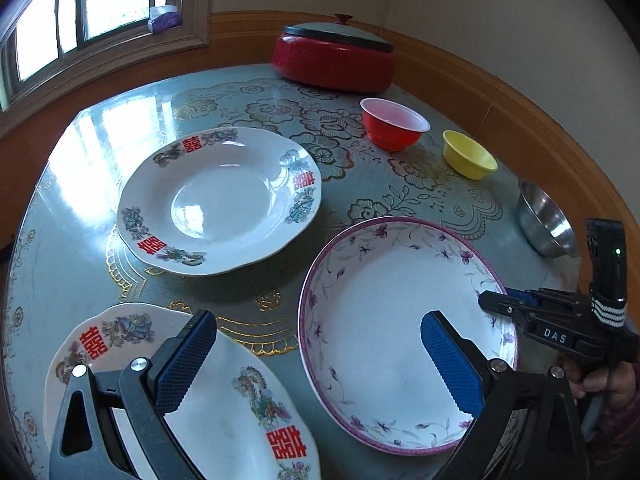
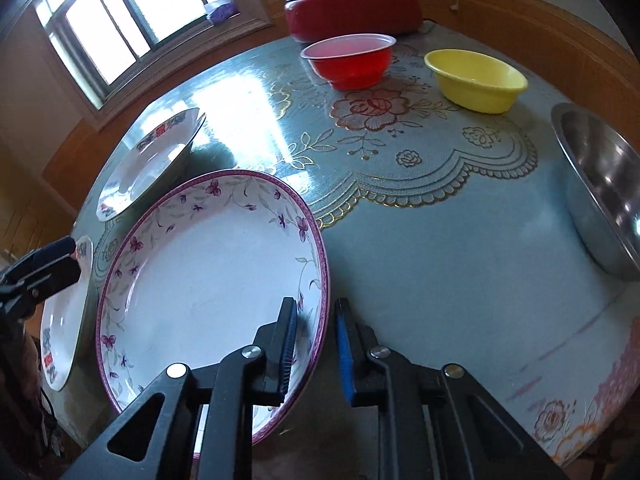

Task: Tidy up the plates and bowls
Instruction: 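Move the left gripper over the purple-rimmed plate toward the red-character plate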

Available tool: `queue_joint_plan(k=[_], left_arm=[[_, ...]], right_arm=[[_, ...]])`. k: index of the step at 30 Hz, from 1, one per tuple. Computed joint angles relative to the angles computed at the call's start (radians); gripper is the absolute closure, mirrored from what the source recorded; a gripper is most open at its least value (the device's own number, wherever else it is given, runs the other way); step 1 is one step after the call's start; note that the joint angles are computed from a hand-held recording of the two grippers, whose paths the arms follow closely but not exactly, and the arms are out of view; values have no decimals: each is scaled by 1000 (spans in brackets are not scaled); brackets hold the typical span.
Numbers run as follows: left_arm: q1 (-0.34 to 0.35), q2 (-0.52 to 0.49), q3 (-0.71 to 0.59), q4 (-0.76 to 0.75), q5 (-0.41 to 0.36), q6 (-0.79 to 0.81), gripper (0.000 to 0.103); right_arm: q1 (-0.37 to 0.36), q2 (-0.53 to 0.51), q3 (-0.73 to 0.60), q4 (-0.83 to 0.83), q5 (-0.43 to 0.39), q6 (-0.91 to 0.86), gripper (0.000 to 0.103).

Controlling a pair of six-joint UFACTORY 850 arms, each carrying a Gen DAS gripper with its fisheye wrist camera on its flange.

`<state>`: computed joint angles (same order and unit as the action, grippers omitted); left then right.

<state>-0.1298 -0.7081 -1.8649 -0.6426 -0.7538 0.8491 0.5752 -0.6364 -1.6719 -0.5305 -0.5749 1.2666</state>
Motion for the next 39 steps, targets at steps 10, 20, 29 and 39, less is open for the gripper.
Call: queue_joint_plan(k=[10, 20, 29, 39], left_arm=[[-53, -115, -160, 212, -79, -153, 43], [-58, -134, -159, 189, -124, -25, 59], [-72, -30, 11, 199, -12, -14, 78], [-120, 143, 299, 270, 246, -238, 79]], right_arm=[[-26, -7, -20, 118, 13, -276, 85], [-12, -63, -125, 54, -176, -262, 85], [-58, 6, -9, 124, -36, -287, 80], [-103, 7, -8, 314, 26, -704, 82]])
